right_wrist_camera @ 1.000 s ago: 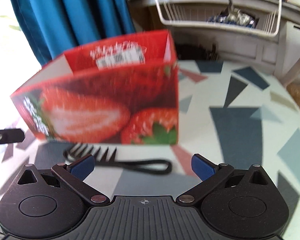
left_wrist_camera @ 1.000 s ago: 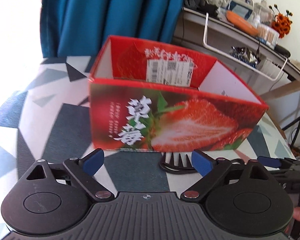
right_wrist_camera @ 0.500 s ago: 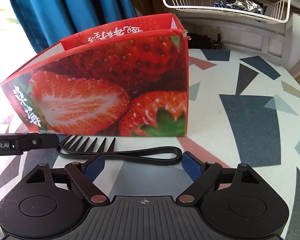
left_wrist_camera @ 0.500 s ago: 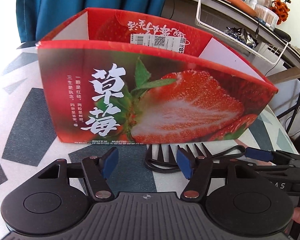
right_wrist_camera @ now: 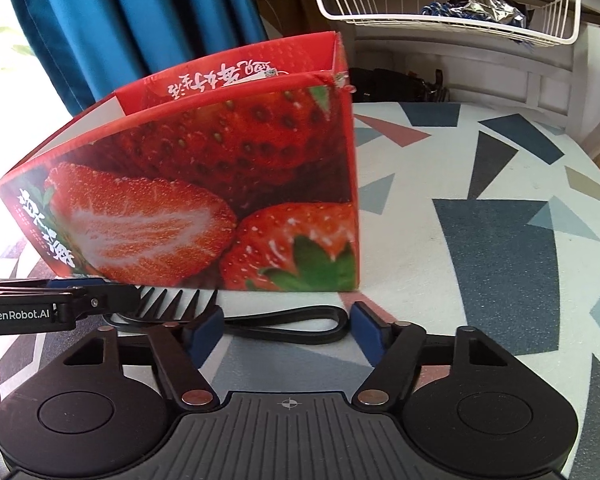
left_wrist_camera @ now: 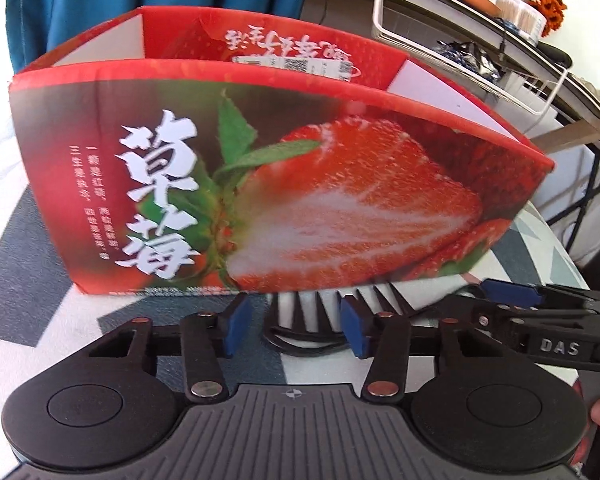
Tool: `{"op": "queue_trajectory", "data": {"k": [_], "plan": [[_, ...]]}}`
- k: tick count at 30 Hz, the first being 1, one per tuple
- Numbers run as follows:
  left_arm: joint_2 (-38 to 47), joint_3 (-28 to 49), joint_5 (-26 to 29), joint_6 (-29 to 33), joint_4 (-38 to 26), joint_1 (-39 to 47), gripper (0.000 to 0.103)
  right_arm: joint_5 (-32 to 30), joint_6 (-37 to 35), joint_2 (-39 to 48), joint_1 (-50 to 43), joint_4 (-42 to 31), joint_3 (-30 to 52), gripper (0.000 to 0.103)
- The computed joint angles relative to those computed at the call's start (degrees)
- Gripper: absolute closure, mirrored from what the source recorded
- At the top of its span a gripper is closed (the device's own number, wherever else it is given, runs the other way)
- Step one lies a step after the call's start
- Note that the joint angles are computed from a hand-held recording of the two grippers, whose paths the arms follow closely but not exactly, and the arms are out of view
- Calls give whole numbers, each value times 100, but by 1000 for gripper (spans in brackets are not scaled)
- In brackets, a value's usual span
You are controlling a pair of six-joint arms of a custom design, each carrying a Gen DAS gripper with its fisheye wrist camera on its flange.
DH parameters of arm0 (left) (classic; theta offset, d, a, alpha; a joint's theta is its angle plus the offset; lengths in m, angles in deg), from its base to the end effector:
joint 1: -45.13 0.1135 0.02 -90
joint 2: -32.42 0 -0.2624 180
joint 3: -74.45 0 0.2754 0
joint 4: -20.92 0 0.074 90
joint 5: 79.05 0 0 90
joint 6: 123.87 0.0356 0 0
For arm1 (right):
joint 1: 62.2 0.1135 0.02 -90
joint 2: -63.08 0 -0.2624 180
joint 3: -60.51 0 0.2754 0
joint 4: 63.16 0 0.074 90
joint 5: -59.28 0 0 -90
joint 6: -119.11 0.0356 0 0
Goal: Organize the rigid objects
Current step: 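Close the left gripper on the black comb, then lift the comb with the left gripper and carry it over the box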
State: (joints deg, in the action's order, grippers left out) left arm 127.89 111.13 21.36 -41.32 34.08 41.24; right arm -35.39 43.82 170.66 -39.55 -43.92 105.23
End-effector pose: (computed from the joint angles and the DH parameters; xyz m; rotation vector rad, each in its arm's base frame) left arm 0.2629 -0.0243 0.0612 0.0144 2.3721 -0.3104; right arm 0.2796 0.1198 0.0430 -0.2051 2.3583 0.4162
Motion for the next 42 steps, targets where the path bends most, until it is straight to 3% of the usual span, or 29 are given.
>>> {"op": "queue_trajectory", "data": {"k": [11,18,21,30,42], "plan": [[-551,-225,149,276,-572,616,52,-273,-267,-105,381,-269,48,41],[-741,-289,139,428,-744,914,55,-52,-1268,-101,712,-673,242,41],[-765,-296,130,434,-764,959,55,41,-1385,-101,714,-809,323,44],[-812,-475,-26,473,-553,749,53,181,-1327,-108,709,-493,146,64],[-862,-451,146,117,-601,897,53,35,-887,-22,671,-280,129,64]]}}
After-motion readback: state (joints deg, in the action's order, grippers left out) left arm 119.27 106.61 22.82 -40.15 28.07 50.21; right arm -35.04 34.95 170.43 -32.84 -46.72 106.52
